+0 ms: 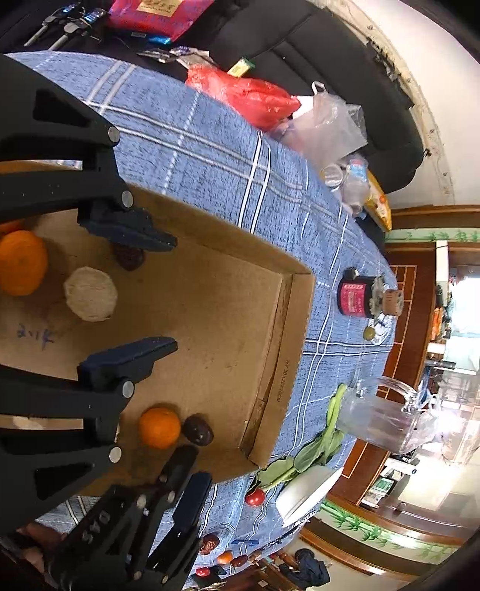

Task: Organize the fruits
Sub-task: 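Open the left tool to drop the white block while the right tool releases the red date, then move both open tools back toward the items on the cloth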

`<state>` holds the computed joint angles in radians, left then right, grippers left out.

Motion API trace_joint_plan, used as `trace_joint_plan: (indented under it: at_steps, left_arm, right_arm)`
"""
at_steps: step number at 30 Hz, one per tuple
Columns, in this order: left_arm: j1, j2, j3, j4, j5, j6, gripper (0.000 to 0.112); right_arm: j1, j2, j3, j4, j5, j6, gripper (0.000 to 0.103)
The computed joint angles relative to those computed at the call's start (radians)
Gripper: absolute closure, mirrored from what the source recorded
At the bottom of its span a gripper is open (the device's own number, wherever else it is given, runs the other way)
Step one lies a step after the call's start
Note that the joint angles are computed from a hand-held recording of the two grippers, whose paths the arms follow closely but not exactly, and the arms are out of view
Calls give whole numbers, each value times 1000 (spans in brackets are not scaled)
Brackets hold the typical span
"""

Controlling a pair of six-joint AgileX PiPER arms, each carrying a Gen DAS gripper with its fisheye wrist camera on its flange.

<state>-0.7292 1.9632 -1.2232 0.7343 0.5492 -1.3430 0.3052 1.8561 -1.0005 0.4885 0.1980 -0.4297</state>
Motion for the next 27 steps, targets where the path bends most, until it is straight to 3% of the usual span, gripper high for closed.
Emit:
trace_joint_plan:
  at_steps: [7, 10, 12, 15, 20, 27]
  left_arm:
    - [-121, -89, 92, 182, 94, -273, 56]
    - [-206, -104, 102, 240, 179, -370, 52]
    - [-246, -105, 103, 256, 208, -406, 51]
    - [-307, -99, 90, 261, 238, -444, 49]
    - [-389, -55, 21, 228, 273, -453, 43]
    - [-429, 58, -145, 126, 288, -363, 43]
  right_arm:
    - [11, -204, 229, 99, -68, -113, 55]
    - [16, -297, 335, 15, -102, -38, 55]
    - [-2, -350, 393, 100, -105, -122, 52]
    - [-51, -425, 474, 311, -99, -334, 39]
    - [-177, -547, 597, 506, -53, -591, 38]
    - [-569, -656, 691, 639, 146, -937, 38]
